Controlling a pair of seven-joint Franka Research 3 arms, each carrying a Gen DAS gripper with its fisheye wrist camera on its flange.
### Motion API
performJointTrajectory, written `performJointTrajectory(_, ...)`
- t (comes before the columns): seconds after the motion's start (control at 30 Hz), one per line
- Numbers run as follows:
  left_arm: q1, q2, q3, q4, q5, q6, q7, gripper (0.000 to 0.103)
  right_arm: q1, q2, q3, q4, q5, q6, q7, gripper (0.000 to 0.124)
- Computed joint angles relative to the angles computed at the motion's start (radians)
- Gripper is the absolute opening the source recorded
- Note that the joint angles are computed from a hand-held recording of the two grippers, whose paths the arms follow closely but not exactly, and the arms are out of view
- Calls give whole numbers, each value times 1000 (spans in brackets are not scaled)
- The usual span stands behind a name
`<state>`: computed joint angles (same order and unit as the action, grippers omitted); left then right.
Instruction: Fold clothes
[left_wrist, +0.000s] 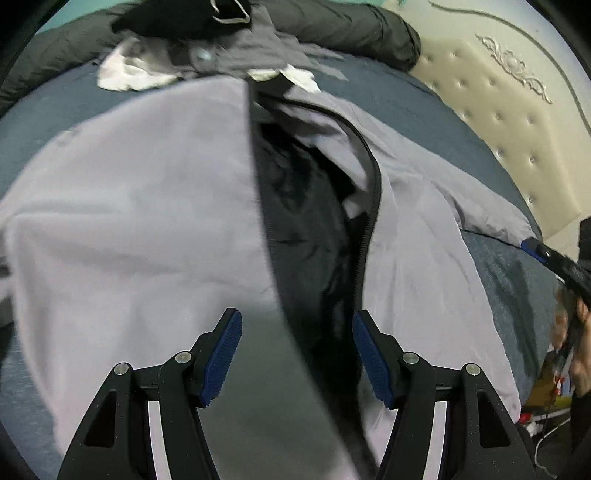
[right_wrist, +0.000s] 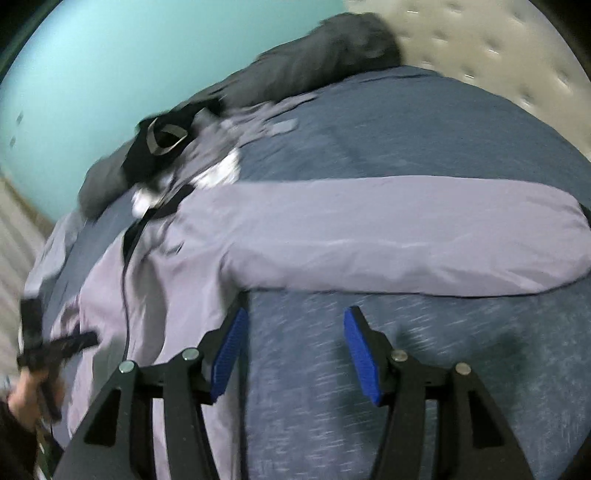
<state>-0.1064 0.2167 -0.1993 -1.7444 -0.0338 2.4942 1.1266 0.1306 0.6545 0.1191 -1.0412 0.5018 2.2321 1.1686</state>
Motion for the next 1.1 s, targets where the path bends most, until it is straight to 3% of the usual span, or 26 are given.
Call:
performJointTrajectory(0.2, -1, 82, -24, 70, -40, 25, 25, 64, 3, -57, 15, -105, 21, -1, -98, 57)
performJointTrajectory(0.27, 5, 109, -40, 96, -68, 18, 52, 46, 4, -66, 15, -128, 36, 9, -105, 57)
performJointTrajectory(0.33, 5, 121, -49, 104, -85, 20, 69, 19, 7, -62, 14, -132, 46, 5, -94, 57)
performJointTrajectory(0.5, 10, 88, -51, 63, -111, 52, 86, 9, 13, -68, 10, -144, 49, -1, -88, 57)
performJointTrajectory(0.53, 9, 69, -43, 41, -109, 61, 70, 3, 13, -72, 11, -147, 50, -2, -90, 57)
performJointTrajectory(0.67, 18, -55, -12, -114, -111, 114, 1, 3, 13, -88, 14, -162, 58, -4, -107, 57)
performJointTrajectory(0.9, 19, -45, -4, -116, -152, 12, -13, 7, 32, -90, 12, -159, 48, -24, -93, 57)
performJointTrajectory(0.97, 14, -43, 0, -109, -130, 32, -29, 16, 36, -95, 14, -159, 40, -33, -111, 57)
performJointTrajectory(1.0, 11, -43, 4, -107, -112, 45, -43, 25, 37, -96, 15, -157, 38, -42, -122, 57)
performJointTrajectory(1.1, 13, -22, 0, -75, -106, 32, -38, 29, 45, -85, 6, -139, 18, -86, -115, 57)
